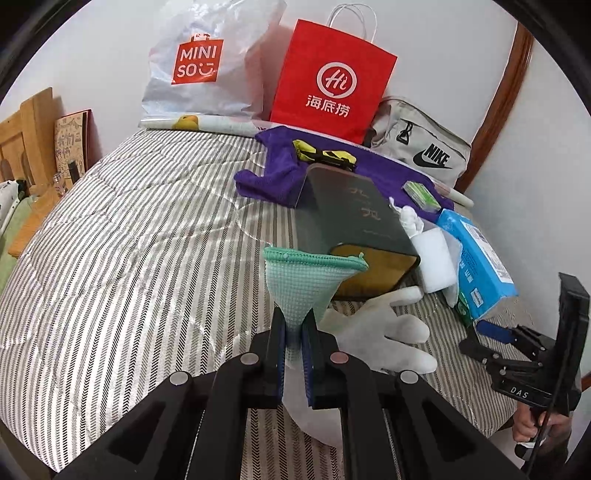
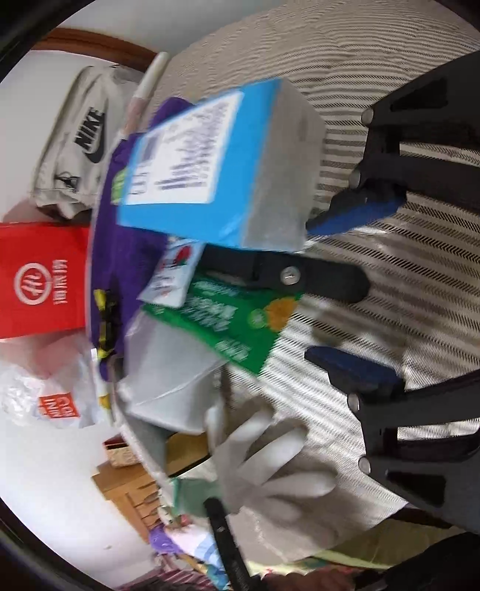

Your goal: Organize soft objects

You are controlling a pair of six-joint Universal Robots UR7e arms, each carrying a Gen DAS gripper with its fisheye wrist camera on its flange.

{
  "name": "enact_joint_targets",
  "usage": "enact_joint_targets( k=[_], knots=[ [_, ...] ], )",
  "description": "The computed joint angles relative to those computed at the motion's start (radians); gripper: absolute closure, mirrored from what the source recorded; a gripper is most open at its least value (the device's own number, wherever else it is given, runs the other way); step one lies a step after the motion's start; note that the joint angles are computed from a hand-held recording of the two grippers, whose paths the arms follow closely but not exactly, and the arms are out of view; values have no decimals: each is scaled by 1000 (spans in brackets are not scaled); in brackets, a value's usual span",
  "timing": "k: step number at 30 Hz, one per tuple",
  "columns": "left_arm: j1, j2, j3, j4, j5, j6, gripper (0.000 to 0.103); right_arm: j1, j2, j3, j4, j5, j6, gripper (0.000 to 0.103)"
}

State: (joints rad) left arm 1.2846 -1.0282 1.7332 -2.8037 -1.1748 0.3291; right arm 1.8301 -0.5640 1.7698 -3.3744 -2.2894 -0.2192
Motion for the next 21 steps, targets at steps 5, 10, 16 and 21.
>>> enact_joint_targets(
  k=[5, 10, 16, 21],
  knots=[
    [7, 10, -14, 32, -1, -24, 95, -4, 3, 8, -48, -20, -6, 81],
    [12, 11, -17, 45, -7, -36, 95, -16, -59, 63, 19, 48, 35, 82],
    [11, 11, -17, 54, -6, -38, 95, -1, -121, 151, 72, 60, 60, 82],
    [6, 11, -12, 61, 5, -41, 95, 10, -150, 213, 78, 37, 57, 83]
  ],
)
